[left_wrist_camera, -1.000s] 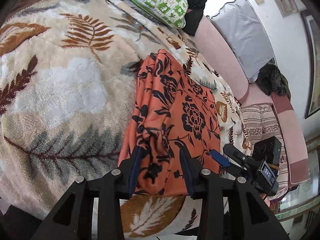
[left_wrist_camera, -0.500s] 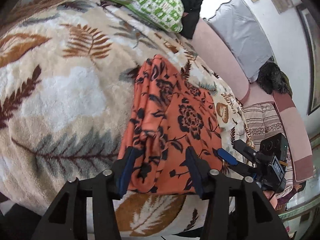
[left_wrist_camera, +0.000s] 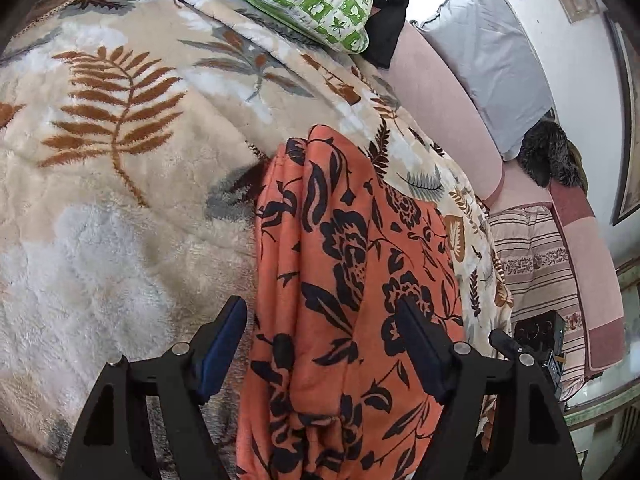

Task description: Fold small clothes

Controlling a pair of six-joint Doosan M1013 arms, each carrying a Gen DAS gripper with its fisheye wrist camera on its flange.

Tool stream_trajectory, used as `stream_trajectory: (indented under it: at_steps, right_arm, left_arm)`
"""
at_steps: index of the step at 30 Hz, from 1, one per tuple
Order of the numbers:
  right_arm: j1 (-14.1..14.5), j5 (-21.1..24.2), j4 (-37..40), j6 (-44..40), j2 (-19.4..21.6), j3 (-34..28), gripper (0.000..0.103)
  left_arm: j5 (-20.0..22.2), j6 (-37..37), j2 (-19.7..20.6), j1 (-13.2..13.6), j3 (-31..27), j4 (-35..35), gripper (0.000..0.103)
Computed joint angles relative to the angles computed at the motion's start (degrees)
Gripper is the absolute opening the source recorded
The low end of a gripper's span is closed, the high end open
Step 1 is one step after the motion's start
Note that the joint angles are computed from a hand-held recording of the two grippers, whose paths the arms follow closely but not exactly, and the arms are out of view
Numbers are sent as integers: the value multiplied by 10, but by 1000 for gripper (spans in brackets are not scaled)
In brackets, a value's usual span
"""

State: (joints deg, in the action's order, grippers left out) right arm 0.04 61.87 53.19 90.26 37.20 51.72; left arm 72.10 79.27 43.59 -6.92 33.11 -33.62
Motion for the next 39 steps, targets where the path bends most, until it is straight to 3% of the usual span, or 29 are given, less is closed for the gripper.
stream_trajectory:
  at_steps: [9, 15, 18, 20, 22, 24, 25, 30, 32, 34, 35, 36, 37, 39]
  right_arm:
    - [15, 15, -56, 16, 9, -10, 84]
    - [37, -52, -188, 28, -21, -16, 84]
    - [46, -77, -189, -14, -29, -25, 84]
    - [50, -68, -172, -42, -23, -38, 84]
    - [54, -38, -175, -32, -7, -57, 84]
    - [56, 30, -171, -11, 22, -86, 84]
    - [57, 32, -188, -1, 24, -86, 84]
    - [54, -32, -168, -23, -11, -44, 84]
    - [50, -37, -140, -41, -13, -45, 84]
    - [44, -25, -104, -45, -5, -51, 84]
    - [41, -10, -85, -41, 4, -58, 86]
    - [38, 22, -75, -23, 21, -75, 89]
    - [38, 50, -87, 10, 37, -92, 90]
    - [35, 38, -76, 14, 34, -84, 90]
  left_arm:
    - [-12, 27, -12, -23, 9, 124, 77]
    - [-26, 41, -21, -31, 21, 161, 77]
    - [-29, 45, -23, -31, 24, 164, 77]
    - [-30, 47, -23, -31, 26, 167, 77]
    - [-31, 48, -24, -32, 27, 169, 77]
    - [-30, 51, -24, -31, 28, 163, 77]
    - [-35, 52, -27, -29, 32, 155, 77]
    - [-126, 99, -63, -18, 90, 73, 77]
    - [-96, 108, -54, -25, 72, 96, 80]
    - [-9, 92, -23, -43, 30, 197, 83]
    - [5, 83, -18, -45, 21, 213, 84]
    - [-10, 76, -23, -43, 30, 204, 84]
    - [4, 70, -19, -44, 16, 211, 84]
    - [-17, 77, -30, -49, 32, 231, 84]
